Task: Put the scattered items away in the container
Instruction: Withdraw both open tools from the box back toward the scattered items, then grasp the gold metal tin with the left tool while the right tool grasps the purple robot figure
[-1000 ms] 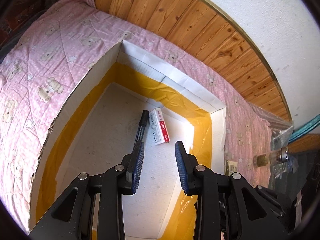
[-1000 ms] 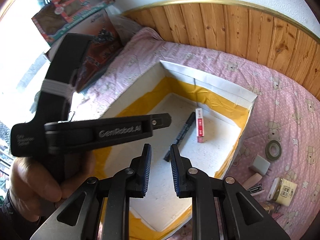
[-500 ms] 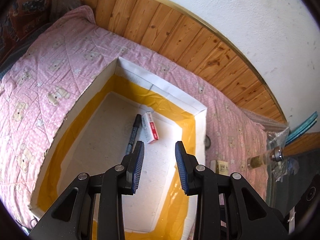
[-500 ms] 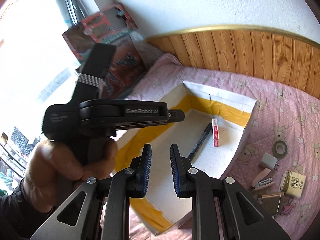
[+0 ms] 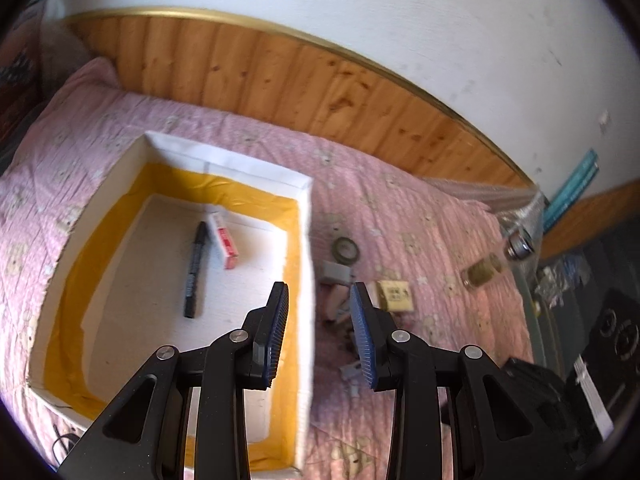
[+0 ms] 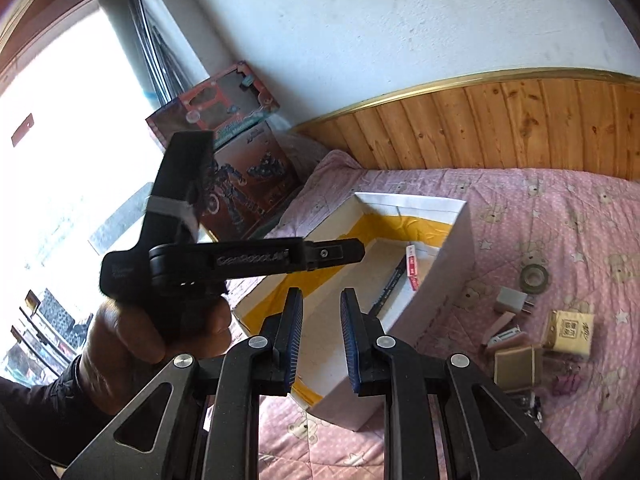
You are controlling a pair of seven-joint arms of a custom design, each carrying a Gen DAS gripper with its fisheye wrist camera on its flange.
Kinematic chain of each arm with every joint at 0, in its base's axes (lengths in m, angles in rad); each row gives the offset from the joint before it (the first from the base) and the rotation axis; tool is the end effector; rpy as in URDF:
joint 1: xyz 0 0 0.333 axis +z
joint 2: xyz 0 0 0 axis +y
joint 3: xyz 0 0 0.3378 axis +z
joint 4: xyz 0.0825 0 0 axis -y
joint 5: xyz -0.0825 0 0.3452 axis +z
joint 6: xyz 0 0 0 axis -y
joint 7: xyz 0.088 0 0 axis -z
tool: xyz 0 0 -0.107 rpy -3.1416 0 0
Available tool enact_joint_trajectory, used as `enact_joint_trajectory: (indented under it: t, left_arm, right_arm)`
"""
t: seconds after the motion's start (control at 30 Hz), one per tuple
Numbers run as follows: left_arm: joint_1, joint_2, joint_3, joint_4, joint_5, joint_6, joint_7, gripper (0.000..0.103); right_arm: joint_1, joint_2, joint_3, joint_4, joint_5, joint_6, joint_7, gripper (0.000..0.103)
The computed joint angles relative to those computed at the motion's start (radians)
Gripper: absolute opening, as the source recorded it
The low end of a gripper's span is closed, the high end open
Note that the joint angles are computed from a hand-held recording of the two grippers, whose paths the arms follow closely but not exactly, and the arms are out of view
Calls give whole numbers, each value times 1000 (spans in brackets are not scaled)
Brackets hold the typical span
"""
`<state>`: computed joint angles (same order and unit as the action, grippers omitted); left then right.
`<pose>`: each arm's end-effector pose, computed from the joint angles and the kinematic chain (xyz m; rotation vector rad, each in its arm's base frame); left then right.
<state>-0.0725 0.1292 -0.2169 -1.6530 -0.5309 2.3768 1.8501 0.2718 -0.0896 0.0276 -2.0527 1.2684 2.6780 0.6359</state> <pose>0.5881 -0.1710 0.6295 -1.7214 2.2933 -1.1456 0.5157 0.1289 0.5780 -1.6275 1.2604 -0.1370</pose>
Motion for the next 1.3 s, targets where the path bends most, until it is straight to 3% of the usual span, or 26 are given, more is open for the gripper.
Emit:
enact_joint_trajectory:
  t: [0.33, 0.43, 0.57, 0.6, 0.7, 0.8, 0.97, 1.3]
  left_arm:
    - [-72, -43, -28, -84, -13, -17, 109, 34]
    - [-88, -27, -30, -81, -2, -45, 96, 35]
    - [-102, 9, -39, -64, 16, -72, 58, 38]
    - [-103, 23, -42, -51, 18, -89, 48, 40]
    - [-108, 74, -56, -12, 21, -147, 9, 46]
    - [-118, 119, -65, 26, 53, -186, -45, 51]
    - [-129, 180, -75, 77, 114, -198, -142, 54]
    - [-142, 271, -94, 164, 214, -174, -260, 59]
  right_arm:
    - [-34, -78, -42, -149, 123, 77, -60, 21]
    - [-52, -69, -34, -175, 17, 134, 41, 21]
    - [-83, -40, -24, -208, -249, 165, 247, 21]
    - [-88, -31, -18, -214, -308, 184, 310, 24]
    - [-114, 0, -6, -236, -559, 191, 497, 44]
    - [-119, 15, -10, -256, -689, 183, 572, 46]
    - [-115, 28, -30, -276, -720, 180, 562, 57]
    - [-125, 106, -25, -251, -795, 180, 558, 58]
